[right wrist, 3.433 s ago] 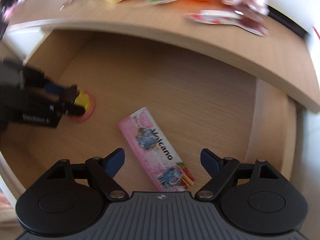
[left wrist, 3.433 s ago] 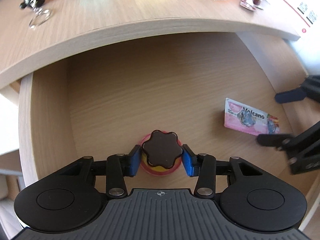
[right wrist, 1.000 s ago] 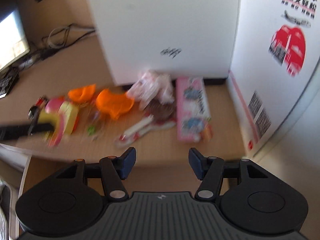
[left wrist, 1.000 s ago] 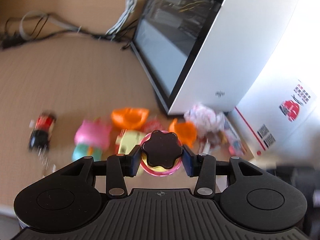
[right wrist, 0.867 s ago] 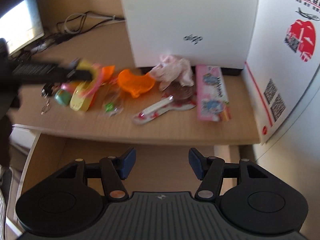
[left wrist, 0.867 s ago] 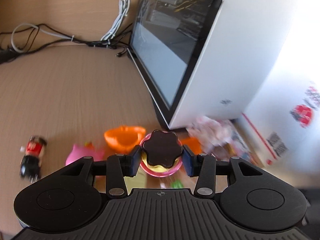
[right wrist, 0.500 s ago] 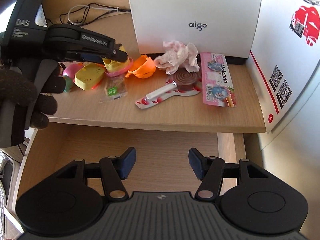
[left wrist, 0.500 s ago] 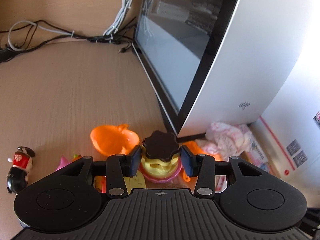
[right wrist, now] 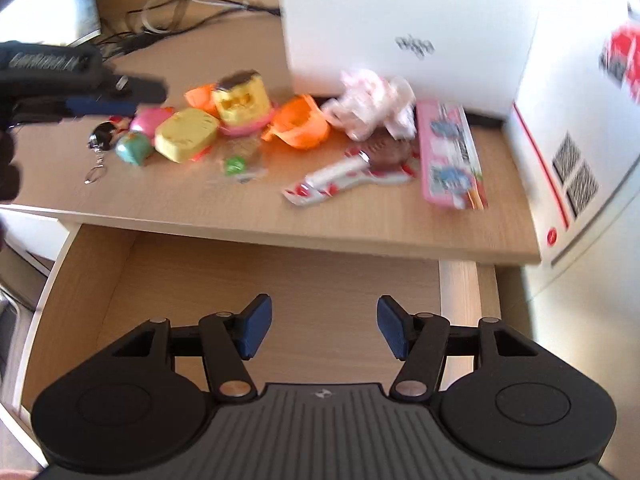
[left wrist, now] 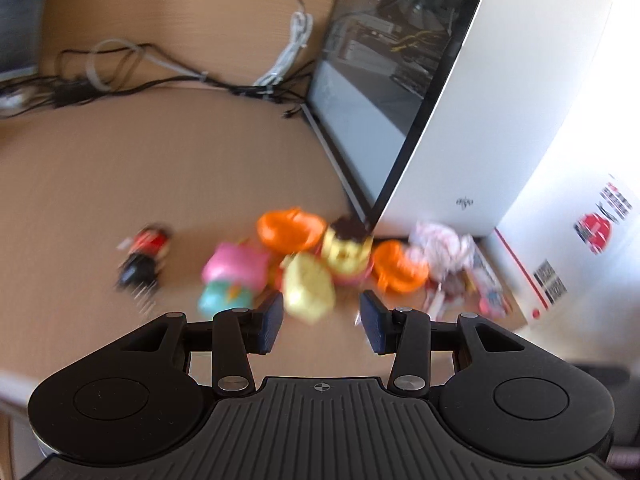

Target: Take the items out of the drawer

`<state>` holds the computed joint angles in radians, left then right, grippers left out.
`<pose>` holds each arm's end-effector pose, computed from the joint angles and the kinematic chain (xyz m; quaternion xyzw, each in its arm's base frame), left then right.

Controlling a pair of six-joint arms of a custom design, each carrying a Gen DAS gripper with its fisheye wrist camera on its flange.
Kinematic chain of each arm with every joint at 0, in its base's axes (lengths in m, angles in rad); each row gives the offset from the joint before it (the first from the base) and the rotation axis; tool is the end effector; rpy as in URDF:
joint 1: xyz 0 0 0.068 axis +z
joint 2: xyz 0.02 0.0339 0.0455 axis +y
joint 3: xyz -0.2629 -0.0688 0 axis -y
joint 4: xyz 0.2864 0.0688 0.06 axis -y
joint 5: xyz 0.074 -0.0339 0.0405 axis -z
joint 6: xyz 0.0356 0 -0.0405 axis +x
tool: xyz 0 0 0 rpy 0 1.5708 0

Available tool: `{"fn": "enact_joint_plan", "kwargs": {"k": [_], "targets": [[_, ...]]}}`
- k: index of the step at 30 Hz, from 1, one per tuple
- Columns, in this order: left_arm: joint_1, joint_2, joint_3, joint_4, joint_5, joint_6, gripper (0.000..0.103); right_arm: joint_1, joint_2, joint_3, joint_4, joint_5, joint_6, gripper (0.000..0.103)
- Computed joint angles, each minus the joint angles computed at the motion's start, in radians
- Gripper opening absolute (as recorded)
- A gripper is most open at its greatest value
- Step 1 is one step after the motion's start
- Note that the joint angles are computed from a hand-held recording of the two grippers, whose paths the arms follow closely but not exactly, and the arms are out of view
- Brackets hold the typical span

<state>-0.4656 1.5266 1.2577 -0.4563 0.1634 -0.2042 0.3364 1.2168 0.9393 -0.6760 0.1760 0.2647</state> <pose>0.3388 -0.1767 0.2855 0.1517 0.8968 -0.2047 0.3618 0.2700 0.0878 0.2504 -0.0073 0.9494 0.0096 0.3138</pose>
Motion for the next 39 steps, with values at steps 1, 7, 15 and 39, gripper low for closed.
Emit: {"fn": "enact_joint_plan", "kwargs": {"k": [1,7,15,39], "targets": [[0.010,-0.058,-0.048,-0.004,-0.003,-0.002,0.046,0.025,-0.027,-0.004,-0.004,0.023,0.009,0.059],[0.106,-0.425,-0.331,0.022,-0.009,0.001,0.046,0.227,-0.211,-0.021,-0.030,0.271,0.133,0.070],[0.203,-0.753,-0.554,-0.085,0.050,-0.017,0.046,0.540,-0.269,-0.004,-0.143,0.612,0.398,0.087],[-1.079,-0.923,-0.782,-0.578,-0.943,-0.925,0.047,1.443,-0.143,-0.351,-0.670,0.625,1.699,0.087]]}}
